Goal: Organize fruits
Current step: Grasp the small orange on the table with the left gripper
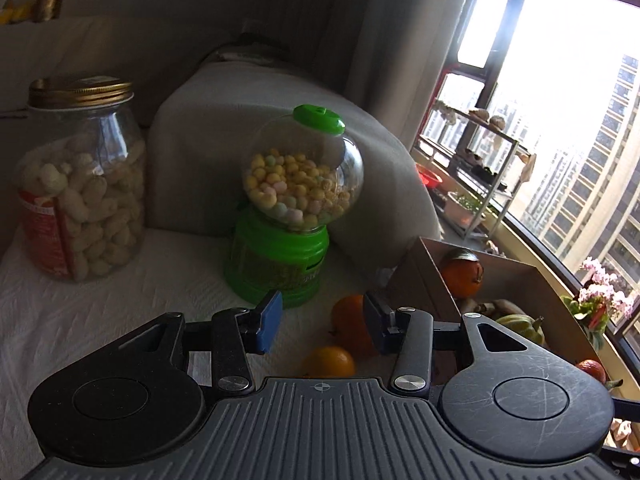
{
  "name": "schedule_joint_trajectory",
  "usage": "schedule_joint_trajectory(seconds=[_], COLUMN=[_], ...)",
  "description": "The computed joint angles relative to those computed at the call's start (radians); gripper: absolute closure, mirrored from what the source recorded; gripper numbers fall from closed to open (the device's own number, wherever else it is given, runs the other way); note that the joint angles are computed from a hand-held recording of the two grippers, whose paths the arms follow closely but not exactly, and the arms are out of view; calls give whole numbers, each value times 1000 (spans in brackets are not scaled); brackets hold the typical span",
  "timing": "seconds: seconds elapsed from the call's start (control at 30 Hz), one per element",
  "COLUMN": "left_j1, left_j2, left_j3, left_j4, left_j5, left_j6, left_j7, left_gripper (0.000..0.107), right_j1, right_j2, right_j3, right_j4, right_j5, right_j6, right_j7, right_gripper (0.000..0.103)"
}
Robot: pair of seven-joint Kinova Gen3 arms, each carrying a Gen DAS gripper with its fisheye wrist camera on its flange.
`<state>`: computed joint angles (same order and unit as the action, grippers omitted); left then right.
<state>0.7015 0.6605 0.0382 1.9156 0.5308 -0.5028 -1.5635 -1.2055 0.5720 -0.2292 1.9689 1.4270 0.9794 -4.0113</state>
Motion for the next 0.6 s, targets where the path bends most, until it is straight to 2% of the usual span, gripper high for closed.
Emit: schedule_joint_trajectory(seconds=[0.07,0.17,0.27,0.4,0.5,0.6], left_j1=[-19,-69,-17,12,33,-27], left_j2=[13,25,34,45,55,63], left_j3=[27,72,26,12,-5,45], left_j4=[34,52,37,14,2,0], left_j5=[-47,-138,-133,-141,-122,-171], left_j6=[-59,-61,-42,6,27,45], left_j7=[49,74,13,-61,-94,-55], left_gripper=[58,58,58,58,57,58], right_j1=[-11,-21,-2,63,81,84], right_j2=[6,29,58,79,109,107], right_j3=[10,43,84,120,145,170], right_j4=[-40,-119,-207,-302,-368,-376], right_j5=[-17,-33,-53,-101,-148,-164], right_j6=[42,115,160,102,72,16], right_j7=[48,155,206,251,358,392], right_gripper=[31,31,28,28,28,28])
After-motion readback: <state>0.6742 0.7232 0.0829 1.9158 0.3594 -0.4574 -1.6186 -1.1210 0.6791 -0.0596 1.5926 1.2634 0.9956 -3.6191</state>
